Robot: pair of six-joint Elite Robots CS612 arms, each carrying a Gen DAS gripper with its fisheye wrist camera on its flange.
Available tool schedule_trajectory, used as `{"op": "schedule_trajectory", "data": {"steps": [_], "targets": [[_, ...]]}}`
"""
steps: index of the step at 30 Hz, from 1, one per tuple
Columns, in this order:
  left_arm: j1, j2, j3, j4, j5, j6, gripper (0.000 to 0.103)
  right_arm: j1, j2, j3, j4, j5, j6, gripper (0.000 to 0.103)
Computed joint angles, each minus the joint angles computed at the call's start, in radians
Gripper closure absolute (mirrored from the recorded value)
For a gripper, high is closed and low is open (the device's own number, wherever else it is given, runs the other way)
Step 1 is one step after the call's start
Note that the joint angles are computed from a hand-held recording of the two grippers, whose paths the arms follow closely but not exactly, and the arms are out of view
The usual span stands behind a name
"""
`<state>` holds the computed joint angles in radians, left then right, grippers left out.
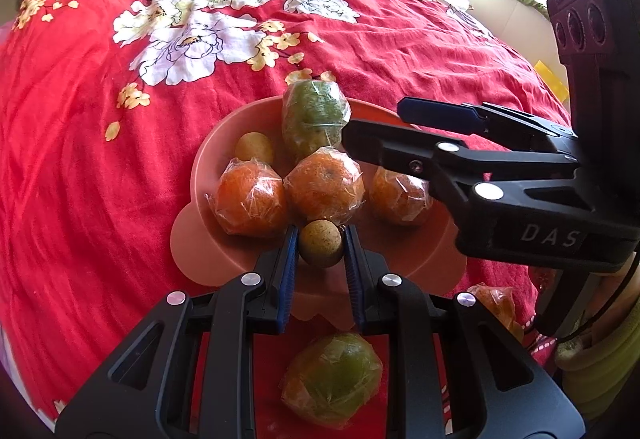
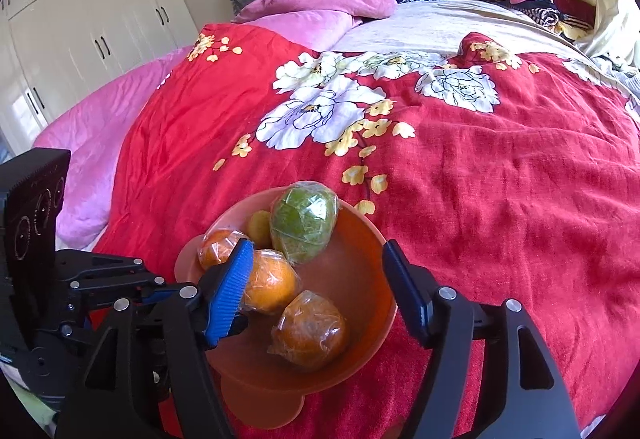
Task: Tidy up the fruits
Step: 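Lower the green wrapped fruit into the plate and open the right gripper, then lower the brown fruit into the plate and open the left gripper, then withdraw both open grippers from the plate toward the remaining fruits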
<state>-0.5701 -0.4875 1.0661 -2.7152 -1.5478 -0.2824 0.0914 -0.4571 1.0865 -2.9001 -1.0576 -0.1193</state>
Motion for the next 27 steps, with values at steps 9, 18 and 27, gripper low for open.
{"op": "schedule_trajectory", "data": {"steps": [9, 18, 27], "targets": [[-0.002, -0.003, 0.005, -0.003, 0.002, 0.001, 0.086, -0.008, -0.009, 0.018, -0.043, 0.003, 0.036, 0.025], [-0.006, -0.013, 0.015, -0.01, 0.02, -0.002, 0.072, -0.013, -0.016, 0.032, -0.079, -0.014, 0.049, 0.02], [-0.007, -0.037, 0.05, -0.043, 0.033, -0.016, 0.057, -0.019, -0.035, 0.066, -0.125, -0.02, 0.064, 0.016]]}}
